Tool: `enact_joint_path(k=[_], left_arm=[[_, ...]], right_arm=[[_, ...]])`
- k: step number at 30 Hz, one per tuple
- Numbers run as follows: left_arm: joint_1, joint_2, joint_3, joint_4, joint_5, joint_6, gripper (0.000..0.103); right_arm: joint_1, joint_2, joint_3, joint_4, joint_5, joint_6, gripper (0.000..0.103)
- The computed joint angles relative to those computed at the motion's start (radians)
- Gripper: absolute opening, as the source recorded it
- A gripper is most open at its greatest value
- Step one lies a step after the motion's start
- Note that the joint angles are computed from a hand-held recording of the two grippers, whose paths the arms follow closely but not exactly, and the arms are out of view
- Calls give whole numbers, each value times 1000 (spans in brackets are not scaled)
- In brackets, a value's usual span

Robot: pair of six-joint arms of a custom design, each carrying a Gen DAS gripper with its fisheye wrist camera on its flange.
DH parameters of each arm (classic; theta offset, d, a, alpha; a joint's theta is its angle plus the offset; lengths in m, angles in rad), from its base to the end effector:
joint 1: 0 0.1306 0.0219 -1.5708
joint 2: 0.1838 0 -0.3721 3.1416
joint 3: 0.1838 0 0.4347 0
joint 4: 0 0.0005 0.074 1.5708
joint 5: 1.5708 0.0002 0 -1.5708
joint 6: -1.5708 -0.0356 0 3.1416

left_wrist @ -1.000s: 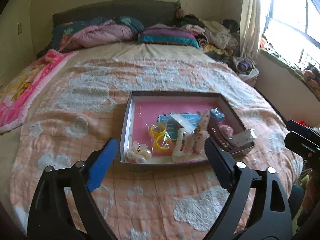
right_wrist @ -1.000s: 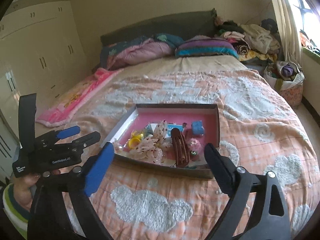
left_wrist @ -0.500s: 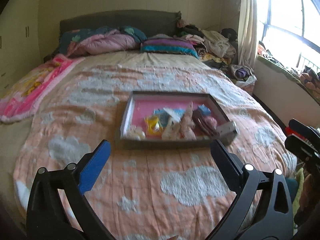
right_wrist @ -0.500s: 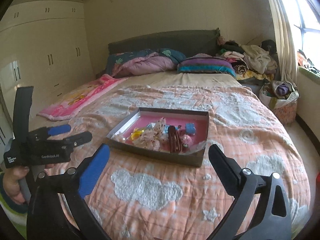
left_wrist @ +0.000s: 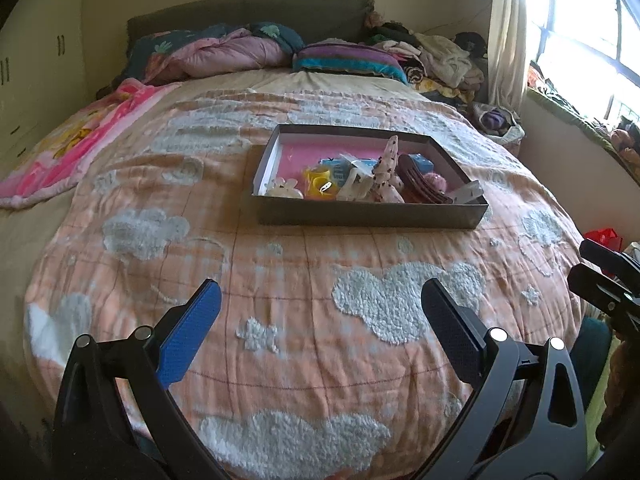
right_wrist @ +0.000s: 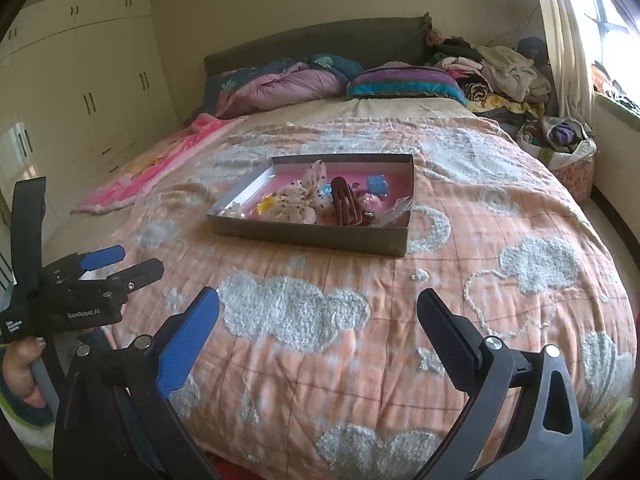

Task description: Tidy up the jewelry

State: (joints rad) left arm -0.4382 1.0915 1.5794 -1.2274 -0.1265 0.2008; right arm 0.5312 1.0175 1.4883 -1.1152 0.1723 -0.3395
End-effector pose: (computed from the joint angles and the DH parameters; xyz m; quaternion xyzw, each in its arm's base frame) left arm 0.3441 -0.1568 0.6165 0.0828 0.9096 -0.0717 0.4007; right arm 0.3155 0.1777 0.6091 -0.0470 0.8909 0.1179 0.4361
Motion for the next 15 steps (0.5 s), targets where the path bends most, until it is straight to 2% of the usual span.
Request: enact_joint_path(k=[15], left_arm=[[-7,-3,1,-11,11,13,94]], right_arm=[[-7,-7,1,-12,-16,-8,99]])
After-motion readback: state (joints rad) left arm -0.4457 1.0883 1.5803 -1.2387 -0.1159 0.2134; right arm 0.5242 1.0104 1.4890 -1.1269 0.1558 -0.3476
